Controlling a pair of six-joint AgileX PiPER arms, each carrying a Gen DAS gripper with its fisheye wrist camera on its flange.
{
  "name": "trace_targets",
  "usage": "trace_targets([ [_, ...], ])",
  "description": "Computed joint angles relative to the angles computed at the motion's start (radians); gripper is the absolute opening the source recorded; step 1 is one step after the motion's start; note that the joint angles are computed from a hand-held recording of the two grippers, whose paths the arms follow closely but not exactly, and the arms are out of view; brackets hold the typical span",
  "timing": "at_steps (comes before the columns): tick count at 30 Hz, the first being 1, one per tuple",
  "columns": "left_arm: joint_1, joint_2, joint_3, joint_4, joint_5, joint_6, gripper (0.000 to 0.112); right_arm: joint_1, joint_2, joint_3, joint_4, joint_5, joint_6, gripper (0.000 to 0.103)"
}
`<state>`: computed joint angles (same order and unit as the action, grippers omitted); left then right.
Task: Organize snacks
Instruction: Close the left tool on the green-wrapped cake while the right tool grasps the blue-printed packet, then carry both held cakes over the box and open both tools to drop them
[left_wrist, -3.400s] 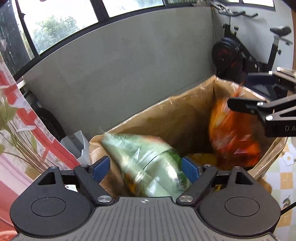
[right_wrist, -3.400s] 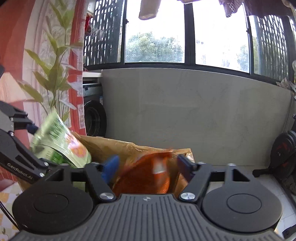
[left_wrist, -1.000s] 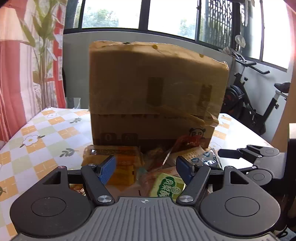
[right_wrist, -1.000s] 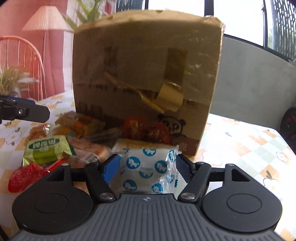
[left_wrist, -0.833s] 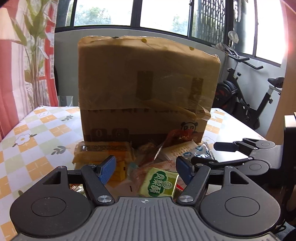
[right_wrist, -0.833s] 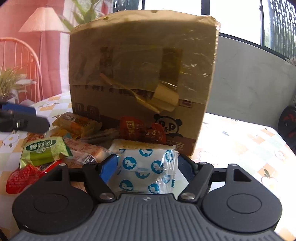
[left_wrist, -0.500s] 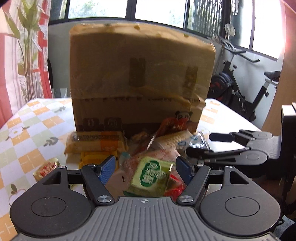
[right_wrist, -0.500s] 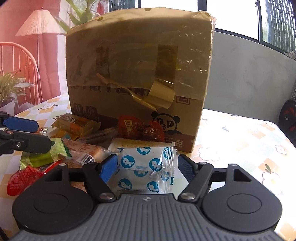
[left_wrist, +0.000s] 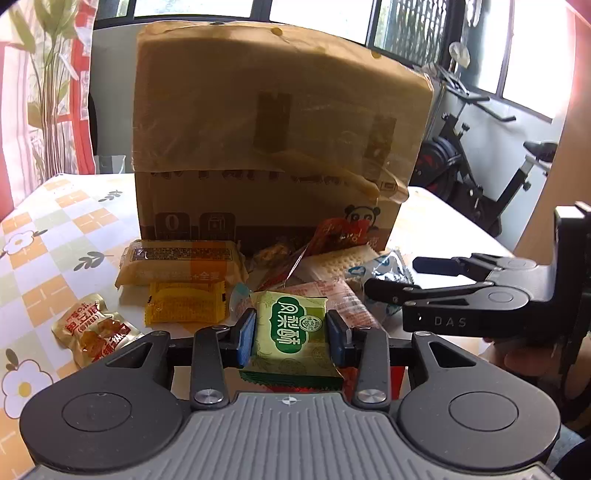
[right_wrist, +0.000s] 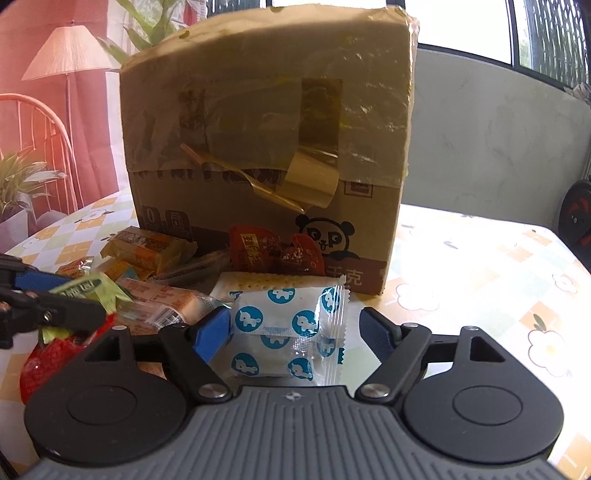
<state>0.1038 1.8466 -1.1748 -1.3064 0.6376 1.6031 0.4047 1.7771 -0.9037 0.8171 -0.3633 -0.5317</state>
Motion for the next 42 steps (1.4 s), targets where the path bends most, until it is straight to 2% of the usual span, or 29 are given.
trace_targets([
  [7, 0.007, -0.019, 0.025, -0.085, -0.024, 0.063, 0.042, -0.007, 0.008, -0.018, 0.019, 0.029, -0.020, 0.080],
  [12, 0.012, -0.014, 0.016, -0.075, -0.028, 0.041, 0.042, -0.005, 0.018, -0.040, 0.089, 0.050, -0.110, 0.080],
  [15, 0.017, -0.014, 0.017, -0.082, -0.025, 0.048, 0.042, 0.001, 0.019, -0.038, 0.089, 0.043, -0.109, 0.079],
  [21, 0.016, -0.015, 0.018, -0.077, -0.027, 0.044, 0.042, -0.031, 0.037, -0.082, 0.142, 0.129, -0.157, 0.078],
  [22, 0.016, -0.016, 0.018, -0.078, -0.029, 0.044, 0.042, -0.034, 0.036, -0.079, 0.113, 0.132, -0.124, 0.078],
  [23, 0.017, -0.015, 0.018, -0.079, -0.030, 0.046, 0.042, -0.036, 0.033, -0.071, 0.052, 0.133, -0.064, 0.071],
  [26, 0.018, -0.013, 0.016, -0.080, -0.033, 0.046, 0.042, -0.026, 0.021, -0.045, -0.014, 0.102, 0.002, 0.062],
  [30, 0.020, -0.013, 0.017, -0.089, -0.031, 0.055, 0.042, -0.043, 0.010, -0.020, -0.195, 0.095, 0.205, 0.058],
  [34, 0.019, -0.012, 0.020, -0.097, -0.035, 0.066, 0.042, -0.050, -0.005, 0.024, -0.327, 0.037, 0.364, 0.056],
  [36, 0.019, -0.012, 0.017, -0.099, -0.036, 0.066, 0.042, -0.062, -0.013, 0.035, -0.396, 0.037, 0.446, 0.056],
  [38, 0.022, -0.015, 0.020, -0.117, -0.031, 0.083, 0.042, -0.063, -0.023, 0.042, -0.382, 0.035, 0.454, 0.056],
  [40, 0.025, -0.020, 0.023, -0.134, -0.025, 0.101, 0.042, -0.058, -0.034, 0.032, -0.323, 0.065, 0.390, 0.056],
  [42, 0.029, -0.021, 0.021, -0.137, -0.014, 0.105, 0.042, -0.047, -0.049, 0.027, -0.192, 0.102, 0.242, 0.056],
])
